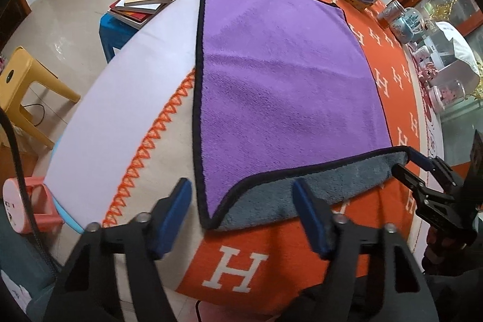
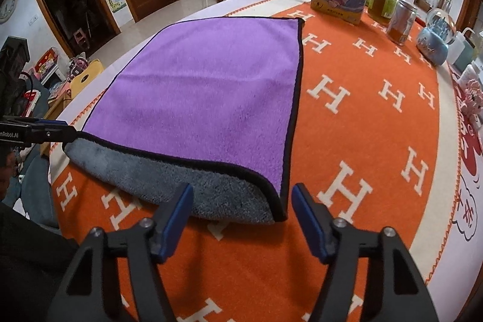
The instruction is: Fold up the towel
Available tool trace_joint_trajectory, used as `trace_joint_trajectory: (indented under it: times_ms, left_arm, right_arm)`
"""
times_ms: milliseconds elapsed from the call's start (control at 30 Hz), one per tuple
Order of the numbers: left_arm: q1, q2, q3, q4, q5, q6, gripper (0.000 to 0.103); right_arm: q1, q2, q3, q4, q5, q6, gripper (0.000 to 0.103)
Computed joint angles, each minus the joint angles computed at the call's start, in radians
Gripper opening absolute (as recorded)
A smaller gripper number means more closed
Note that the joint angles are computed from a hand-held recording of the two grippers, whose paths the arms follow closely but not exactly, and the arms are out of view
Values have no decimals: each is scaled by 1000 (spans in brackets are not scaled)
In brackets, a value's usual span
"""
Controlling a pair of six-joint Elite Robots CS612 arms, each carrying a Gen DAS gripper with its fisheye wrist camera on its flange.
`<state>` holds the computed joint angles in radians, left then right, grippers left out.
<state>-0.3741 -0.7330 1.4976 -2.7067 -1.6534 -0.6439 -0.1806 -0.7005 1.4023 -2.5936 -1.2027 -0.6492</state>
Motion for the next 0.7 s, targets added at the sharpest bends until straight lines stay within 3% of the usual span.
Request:
trace_joint_trajectory:
  times_ms: [200,267,433,700]
  left_arm:
    - [-6,0,-1,9,-1,2,41]
    - [-6,-1,1,12,4,-1,39]
    - [-6,-3,1,27,14,-3,21]
    - [-7,-6,4,61,34,13,9]
  right_arm:
    - [-2,7,-9,11,4,-6,52]
    - [-3,7,-8,8,6,-4,49]
    - [-3,7,-10,15,7,-5,41]
    - [-7,7,-8,15,7,-7,29]
